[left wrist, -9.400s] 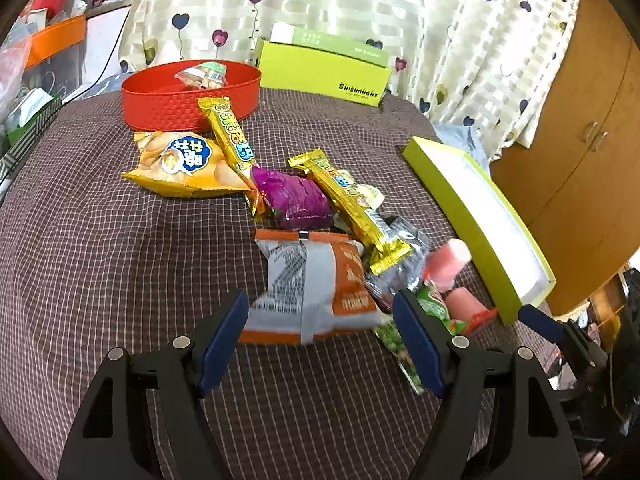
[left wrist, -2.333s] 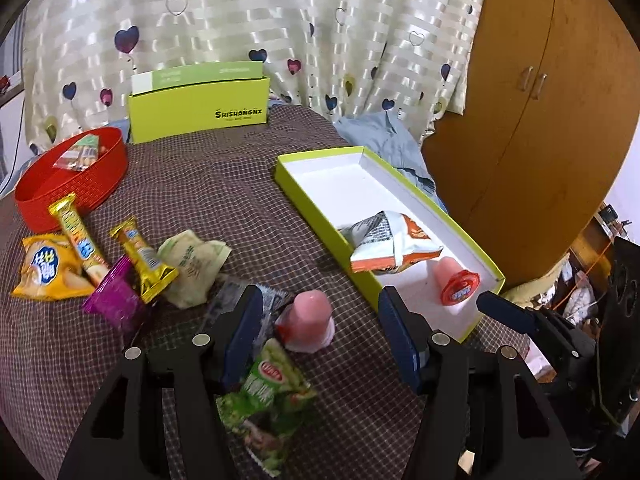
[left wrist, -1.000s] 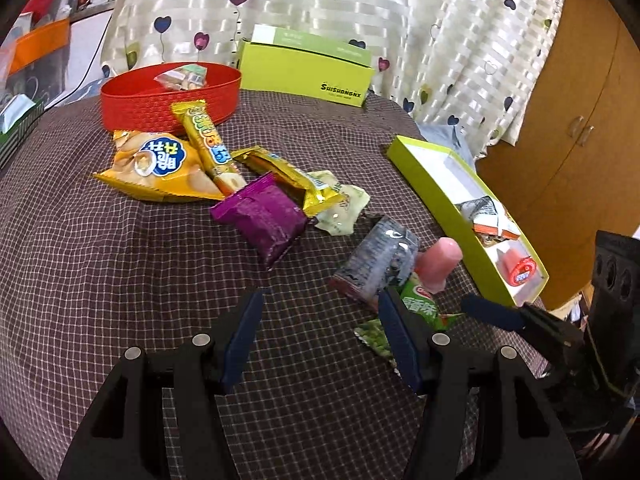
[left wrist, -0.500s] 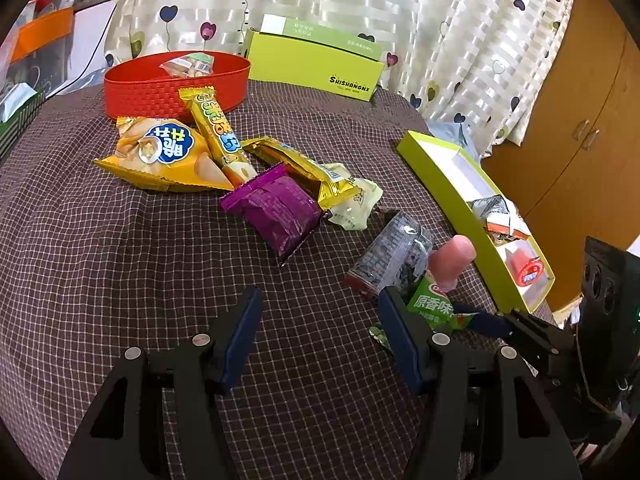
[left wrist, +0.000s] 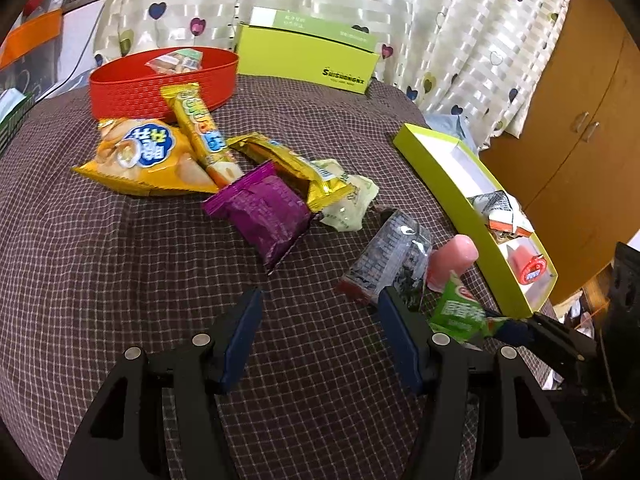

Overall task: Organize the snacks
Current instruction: 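Grasp the dark clear packet with the left tool while the right tool holds the green bag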

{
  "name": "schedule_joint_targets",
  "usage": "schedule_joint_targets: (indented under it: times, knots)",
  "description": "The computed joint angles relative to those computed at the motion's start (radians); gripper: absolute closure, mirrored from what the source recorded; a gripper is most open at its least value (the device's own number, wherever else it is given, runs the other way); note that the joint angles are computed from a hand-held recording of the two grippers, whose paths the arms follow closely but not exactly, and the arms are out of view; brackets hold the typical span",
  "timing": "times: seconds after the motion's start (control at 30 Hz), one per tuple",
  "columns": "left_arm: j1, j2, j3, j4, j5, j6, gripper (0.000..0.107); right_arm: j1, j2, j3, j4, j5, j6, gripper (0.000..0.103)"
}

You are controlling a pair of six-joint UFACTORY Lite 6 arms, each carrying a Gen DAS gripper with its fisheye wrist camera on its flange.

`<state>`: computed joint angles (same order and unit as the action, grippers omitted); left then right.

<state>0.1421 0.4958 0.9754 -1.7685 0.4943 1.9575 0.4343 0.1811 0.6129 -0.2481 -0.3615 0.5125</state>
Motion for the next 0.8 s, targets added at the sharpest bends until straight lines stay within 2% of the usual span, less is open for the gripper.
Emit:
schedule_joint_targets:
  times: [0.37,0.8]
  knots:
    - [-0.105,0.071,0.133,0.100,-0.024,-0.077,0.046,-0.075,-0.184,-0.132,-0.066,0.012,0.057,0.050]
    - [-0.212,0.169,0.286,0.261,-0.096,-0.223,0.046,-0.163,-0.275,-0.195,-0.148,0.011,0.129,0.050]
